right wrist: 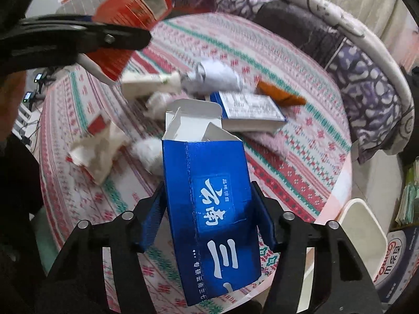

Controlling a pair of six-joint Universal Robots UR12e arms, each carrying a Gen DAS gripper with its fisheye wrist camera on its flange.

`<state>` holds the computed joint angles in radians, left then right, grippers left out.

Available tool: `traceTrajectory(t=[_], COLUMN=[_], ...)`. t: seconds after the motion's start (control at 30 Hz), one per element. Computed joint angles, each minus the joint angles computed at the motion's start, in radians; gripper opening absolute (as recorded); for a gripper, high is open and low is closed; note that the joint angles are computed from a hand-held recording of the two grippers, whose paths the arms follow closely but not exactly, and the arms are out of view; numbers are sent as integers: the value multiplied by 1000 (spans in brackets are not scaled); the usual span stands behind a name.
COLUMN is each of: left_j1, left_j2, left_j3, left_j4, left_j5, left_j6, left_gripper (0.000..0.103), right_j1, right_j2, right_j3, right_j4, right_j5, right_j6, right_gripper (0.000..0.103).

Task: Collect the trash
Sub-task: 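Lift the red snack bag with the left tool while the right tool grasps the blue box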

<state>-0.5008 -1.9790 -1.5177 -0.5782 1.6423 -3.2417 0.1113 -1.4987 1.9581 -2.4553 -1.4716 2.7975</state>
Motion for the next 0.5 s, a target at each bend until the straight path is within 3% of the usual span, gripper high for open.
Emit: traceTrajectory(t=[0.17, 0.33, 0.5], left_j1=[-6, -11, -17], left_j2=[2, 4, 0], left_j3=[-4, -13, -17], left_j4=[43, 73, 103], left_j5=[22, 43, 69], left_j6=[-11, -19, -63], left_gripper=[52, 52, 52], right_j1=[-3, -12, -10], right_j2=[-13, -23, -23], right_j3=[12, 31, 61], right_j4=[-81, -191, -328], right_j5=[-14, -24, -108], right_j6=[50, 161, 307], right_gripper=[58, 58, 58])
